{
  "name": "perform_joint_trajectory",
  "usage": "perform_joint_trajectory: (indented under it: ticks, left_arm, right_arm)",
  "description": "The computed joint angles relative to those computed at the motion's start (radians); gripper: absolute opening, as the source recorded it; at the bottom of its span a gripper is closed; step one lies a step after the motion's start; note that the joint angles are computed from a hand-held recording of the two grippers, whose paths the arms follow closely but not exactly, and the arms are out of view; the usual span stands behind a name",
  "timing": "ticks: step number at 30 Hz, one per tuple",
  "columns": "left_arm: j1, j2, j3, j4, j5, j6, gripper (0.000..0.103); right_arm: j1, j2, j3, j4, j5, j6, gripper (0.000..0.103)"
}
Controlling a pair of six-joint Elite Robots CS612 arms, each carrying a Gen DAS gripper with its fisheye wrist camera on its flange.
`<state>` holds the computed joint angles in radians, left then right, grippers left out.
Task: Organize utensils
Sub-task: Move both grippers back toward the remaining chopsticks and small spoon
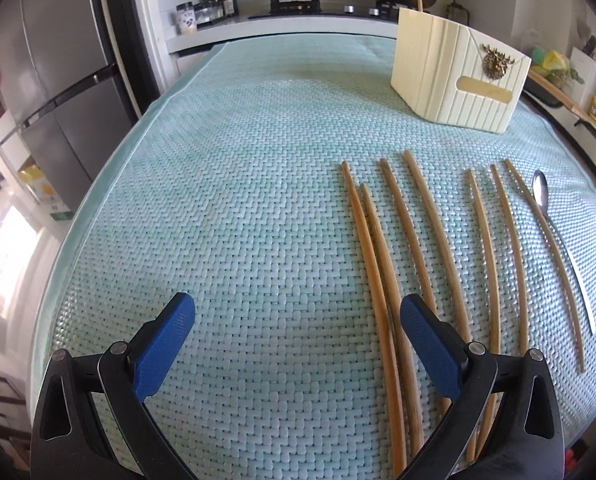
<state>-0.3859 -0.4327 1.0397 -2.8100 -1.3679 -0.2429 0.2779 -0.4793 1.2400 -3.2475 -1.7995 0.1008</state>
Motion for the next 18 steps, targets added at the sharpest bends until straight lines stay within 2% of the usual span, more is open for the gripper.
perform_joint_trajectory:
  ticks: [8,11,18]
  left_arm:
    - [0.001,0.011,-0.019,0.027,0.013,-0.012,0.102]
    - [0.001,0.019,-0.040,0.067,0.035,-0.009,0.102]
    - [0.005,0.031,-0.069,0.092,0.000,0.022,0.102]
  right_arm:
    - [-0.003,0.000,-0.002,0.015,0.019,0.013,0.085]
    - [-0.001,-0.001,0.000,0.016,0.016,0.011,0.085]
    - [-0.001,0.000,-0.005,0.035,0.020,0.008,0.085]
